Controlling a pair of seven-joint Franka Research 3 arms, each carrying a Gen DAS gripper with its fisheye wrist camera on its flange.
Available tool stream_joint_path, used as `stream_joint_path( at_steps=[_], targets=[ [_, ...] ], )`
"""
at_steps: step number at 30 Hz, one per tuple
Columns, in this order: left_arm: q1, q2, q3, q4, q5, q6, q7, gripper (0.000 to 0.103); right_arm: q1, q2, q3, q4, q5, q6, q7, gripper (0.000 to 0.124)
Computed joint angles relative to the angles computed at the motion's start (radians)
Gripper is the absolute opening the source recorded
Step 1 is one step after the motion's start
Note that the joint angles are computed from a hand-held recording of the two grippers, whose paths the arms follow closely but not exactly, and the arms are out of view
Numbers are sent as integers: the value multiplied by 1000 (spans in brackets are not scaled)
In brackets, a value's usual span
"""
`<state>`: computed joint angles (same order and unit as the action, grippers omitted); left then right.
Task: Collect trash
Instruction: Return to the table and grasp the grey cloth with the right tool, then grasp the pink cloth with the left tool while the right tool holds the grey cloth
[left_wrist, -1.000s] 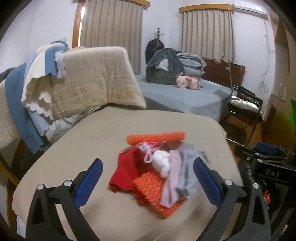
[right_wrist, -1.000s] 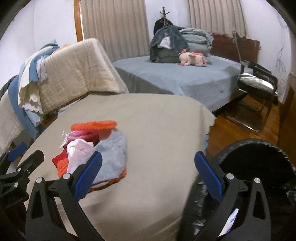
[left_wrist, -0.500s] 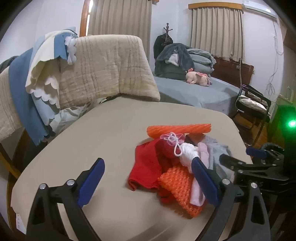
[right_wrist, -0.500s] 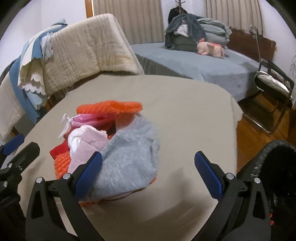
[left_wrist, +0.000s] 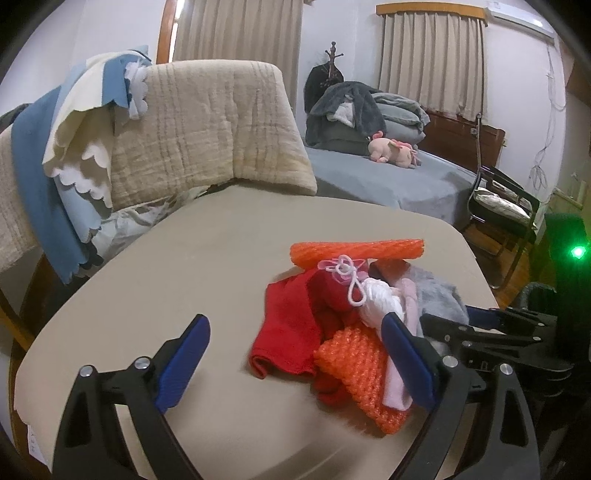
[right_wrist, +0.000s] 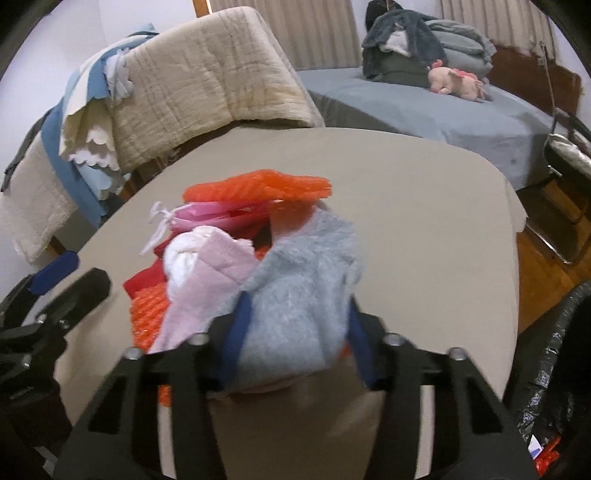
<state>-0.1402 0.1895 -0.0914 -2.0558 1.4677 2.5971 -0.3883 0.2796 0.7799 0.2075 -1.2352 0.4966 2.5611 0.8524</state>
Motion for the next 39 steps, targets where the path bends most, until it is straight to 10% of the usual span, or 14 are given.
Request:
stream_joint_path(
  at_steps=[3,19,34,39],
  targets=[
    [-4,1,-2,5,-1,0,5,92,-20,-6,21,2,28,-15,-23,10],
    [-32,25,-11,57,1,32,26,83,-107,-136,36,-121,193,63,-132,9],
    [-105,174,16,204,-207,38,252,49,-134,-168,12,-178,203,79,-131,9],
    [-128,194,38,219,-254,32,297,21,-135,-173,9,-187,204,71,-129,9]
  ],
)
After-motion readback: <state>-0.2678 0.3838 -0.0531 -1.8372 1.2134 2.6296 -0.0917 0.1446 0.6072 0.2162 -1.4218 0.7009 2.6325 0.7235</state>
